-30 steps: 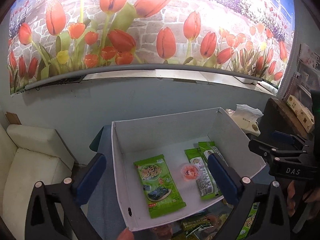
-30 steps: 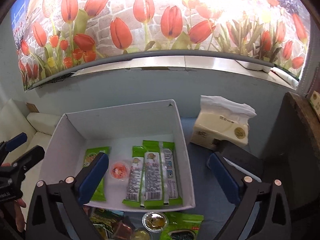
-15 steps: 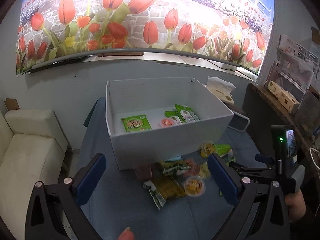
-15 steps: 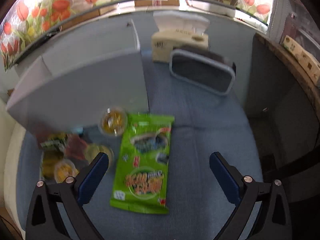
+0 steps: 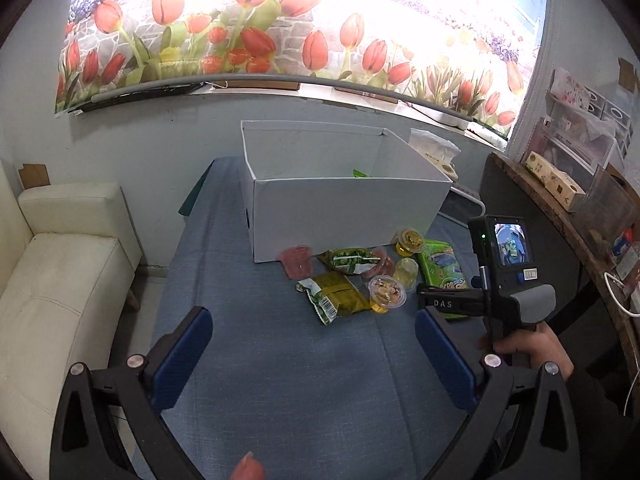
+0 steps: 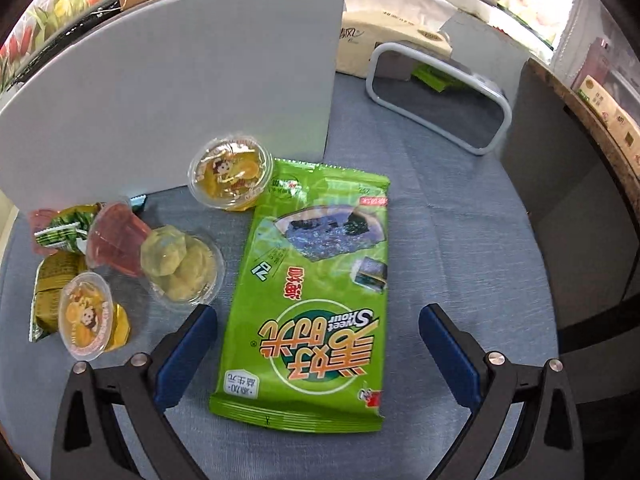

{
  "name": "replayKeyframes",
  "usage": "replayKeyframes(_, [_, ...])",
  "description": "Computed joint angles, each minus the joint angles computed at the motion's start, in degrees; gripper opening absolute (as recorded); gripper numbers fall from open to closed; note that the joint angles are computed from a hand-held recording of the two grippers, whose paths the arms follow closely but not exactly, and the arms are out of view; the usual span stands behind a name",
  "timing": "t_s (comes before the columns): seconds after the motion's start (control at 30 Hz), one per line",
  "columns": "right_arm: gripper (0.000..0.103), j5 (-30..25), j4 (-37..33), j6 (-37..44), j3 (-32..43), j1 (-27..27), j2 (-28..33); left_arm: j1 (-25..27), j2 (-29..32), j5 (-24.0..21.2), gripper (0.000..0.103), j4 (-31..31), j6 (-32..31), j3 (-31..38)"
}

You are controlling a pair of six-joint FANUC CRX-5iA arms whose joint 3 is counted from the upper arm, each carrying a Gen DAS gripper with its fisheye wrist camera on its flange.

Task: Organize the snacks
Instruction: 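Reach the right gripper to the large seaweed pack and grasp it, then grasp the round orange jelly cup with the left gripper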

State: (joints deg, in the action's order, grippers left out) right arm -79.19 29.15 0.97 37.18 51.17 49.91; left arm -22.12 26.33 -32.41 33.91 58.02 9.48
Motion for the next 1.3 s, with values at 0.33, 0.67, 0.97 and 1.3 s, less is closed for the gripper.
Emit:
replayKeyframes(0.33, [0.101,6.55,1.86,-4.54,-7.63,-0.32,-3.54,0.14,-0.25,0.09,0.103,-3.82,2.61,0.26])
replayKeyframes(0.67, [0.072,10.18,1.81,-8.53,-14.57,1.37,-9.04,-1.77,2.76,-2.46,0.103,-6.27,2.50,3.76])
replayKeyframes(0.97, [0.072,13.21,7.98,-18.30,-27.34,7.59,-18.17,-6.48,11.29,-5.25,0.103,-13.07,5.13,14.84])
replayKeyframes(1.3, [0.072,10.27,10.59,-23.43,-31.37,14.14,-22.17,-8.83,24.51,-15.33,0.103,-18.32,11.96,34.81])
